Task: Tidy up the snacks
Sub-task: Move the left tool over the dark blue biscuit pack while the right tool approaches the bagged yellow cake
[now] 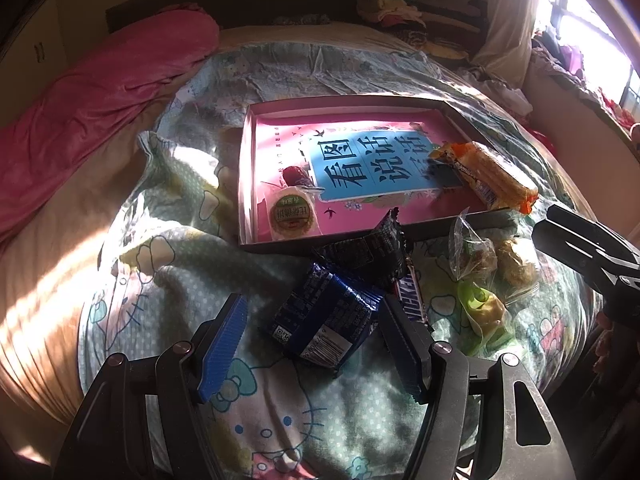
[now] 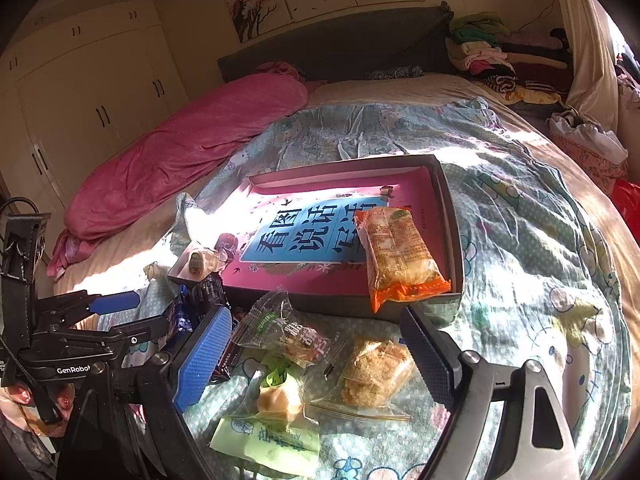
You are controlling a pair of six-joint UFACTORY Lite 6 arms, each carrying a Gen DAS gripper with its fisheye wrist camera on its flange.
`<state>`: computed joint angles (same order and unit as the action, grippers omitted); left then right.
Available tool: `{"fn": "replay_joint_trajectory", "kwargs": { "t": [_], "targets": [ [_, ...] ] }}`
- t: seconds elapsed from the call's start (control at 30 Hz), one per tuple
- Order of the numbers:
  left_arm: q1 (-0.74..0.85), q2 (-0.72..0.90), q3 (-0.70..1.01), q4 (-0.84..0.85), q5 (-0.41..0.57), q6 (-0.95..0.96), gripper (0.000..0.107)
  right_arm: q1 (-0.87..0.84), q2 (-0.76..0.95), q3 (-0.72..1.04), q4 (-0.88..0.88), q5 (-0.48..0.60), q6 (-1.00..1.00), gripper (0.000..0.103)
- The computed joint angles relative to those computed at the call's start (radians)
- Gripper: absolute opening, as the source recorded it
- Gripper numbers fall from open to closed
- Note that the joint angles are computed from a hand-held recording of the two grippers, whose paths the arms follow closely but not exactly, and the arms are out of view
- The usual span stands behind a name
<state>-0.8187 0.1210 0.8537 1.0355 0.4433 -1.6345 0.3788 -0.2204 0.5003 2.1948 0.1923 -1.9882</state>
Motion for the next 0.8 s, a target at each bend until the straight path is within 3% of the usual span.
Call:
{"fn": "replay_joint_trajectory", "kwargs": {
  "t": [0.8],
  "targets": [
    [0.038, -0.006, -0.07, 0.041, -0.092, -0.032, 0.07, 0.064, -0.025, -0.051, -0.369, -0.004, 0.451, 0.086]
  ]
}}
